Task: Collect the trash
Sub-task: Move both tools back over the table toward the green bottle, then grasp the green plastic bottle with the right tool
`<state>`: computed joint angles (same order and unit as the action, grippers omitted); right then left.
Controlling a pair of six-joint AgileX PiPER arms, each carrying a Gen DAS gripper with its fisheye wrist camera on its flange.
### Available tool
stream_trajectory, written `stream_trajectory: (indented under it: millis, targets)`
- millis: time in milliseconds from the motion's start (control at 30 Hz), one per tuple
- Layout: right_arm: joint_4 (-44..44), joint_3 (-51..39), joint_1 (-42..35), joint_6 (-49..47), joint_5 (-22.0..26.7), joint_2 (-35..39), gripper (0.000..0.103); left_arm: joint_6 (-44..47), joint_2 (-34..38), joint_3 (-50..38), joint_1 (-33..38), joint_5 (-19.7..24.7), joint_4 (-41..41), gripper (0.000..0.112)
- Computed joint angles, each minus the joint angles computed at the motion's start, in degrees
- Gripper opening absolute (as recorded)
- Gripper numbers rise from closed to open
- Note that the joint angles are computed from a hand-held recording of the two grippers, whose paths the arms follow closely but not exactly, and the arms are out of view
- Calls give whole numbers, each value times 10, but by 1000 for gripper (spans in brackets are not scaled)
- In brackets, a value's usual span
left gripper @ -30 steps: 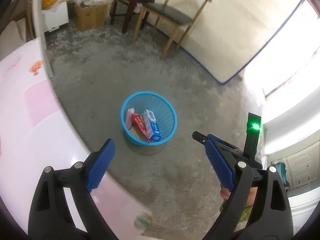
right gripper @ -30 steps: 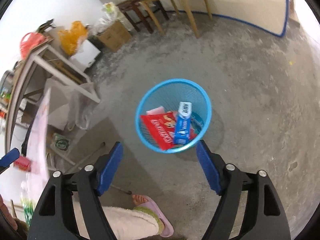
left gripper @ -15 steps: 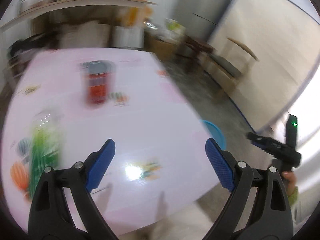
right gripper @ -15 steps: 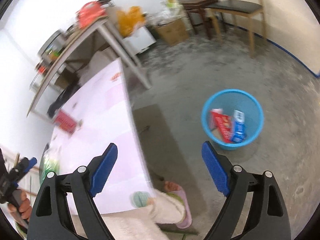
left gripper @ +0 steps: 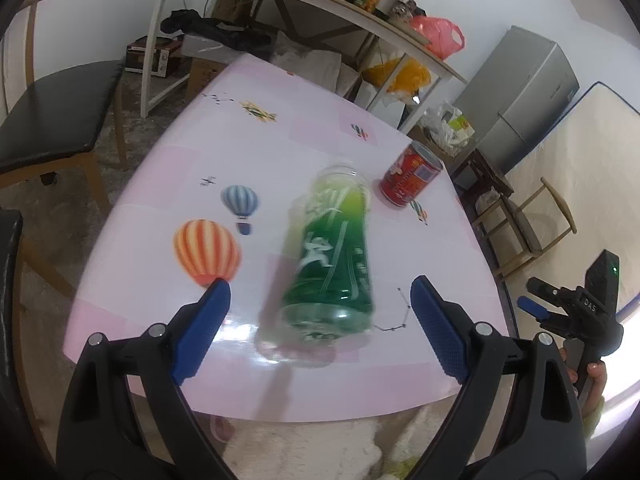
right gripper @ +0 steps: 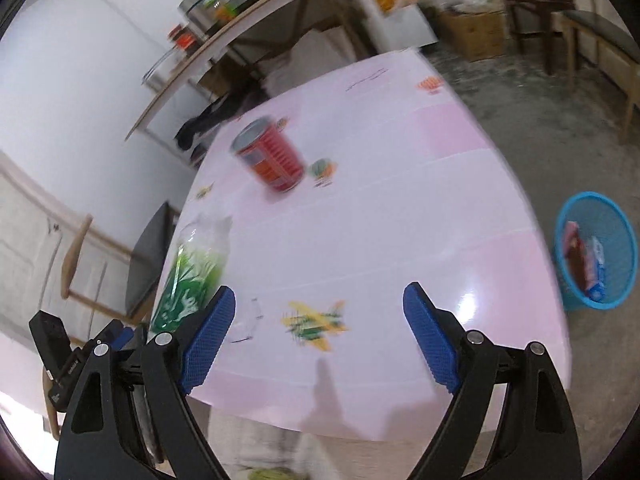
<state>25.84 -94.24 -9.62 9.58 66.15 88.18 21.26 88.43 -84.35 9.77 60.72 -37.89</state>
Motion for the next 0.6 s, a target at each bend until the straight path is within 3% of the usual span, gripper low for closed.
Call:
stream_trajectory:
  millis: [300, 500, 600]
  targets:
    - [-1, -62, 71, 34, 20, 61, 84, 87, 30, 18, 40, 27, -108, 87]
    - [6, -79, 87, 37, 26, 83, 84, 78, 71, 13, 16, 31, -113, 71]
    - [7, -78, 87, 38, 26, 86, 84, 79, 88, 12, 3, 42, -116, 69]
